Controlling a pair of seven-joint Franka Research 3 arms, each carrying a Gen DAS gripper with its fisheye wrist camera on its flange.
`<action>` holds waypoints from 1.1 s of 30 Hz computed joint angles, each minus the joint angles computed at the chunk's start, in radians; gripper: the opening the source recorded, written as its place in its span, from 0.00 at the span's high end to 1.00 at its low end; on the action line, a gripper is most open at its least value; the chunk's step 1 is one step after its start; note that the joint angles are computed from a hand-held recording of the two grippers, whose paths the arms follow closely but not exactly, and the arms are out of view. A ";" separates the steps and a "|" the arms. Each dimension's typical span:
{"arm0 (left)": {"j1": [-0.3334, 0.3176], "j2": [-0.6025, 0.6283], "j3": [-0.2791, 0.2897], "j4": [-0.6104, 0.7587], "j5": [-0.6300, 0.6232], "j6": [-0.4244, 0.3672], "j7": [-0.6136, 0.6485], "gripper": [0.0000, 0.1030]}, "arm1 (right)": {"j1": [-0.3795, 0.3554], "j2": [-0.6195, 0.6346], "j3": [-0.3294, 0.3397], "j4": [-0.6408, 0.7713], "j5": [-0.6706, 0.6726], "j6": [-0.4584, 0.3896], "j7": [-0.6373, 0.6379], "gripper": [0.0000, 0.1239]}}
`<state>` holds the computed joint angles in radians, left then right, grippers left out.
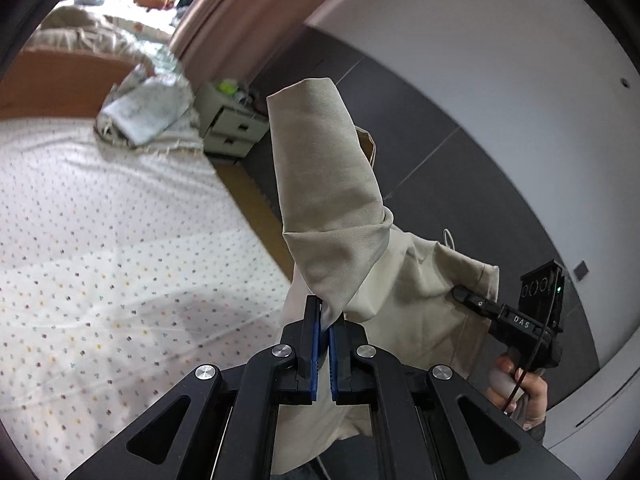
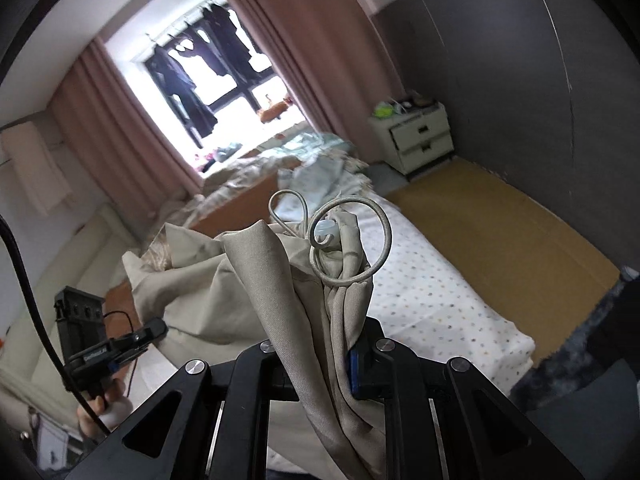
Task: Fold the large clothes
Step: 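Lower the coat end onto the folded stack and open both tools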
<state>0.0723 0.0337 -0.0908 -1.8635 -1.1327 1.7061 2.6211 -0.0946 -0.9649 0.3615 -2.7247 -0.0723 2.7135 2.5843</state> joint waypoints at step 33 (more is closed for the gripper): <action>-0.047 0.695 -0.279 0.513 0.572 0.315 -0.452 0.35 | -0.091 0.722 -0.317 0.152 -0.466 0.096 0.256 0.51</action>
<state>0.0250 0.7291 -0.3694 -1.3510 -0.5612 2.0208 2.1688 -0.1858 -0.2426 0.0449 -2.5728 -0.5386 2.8096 2.8402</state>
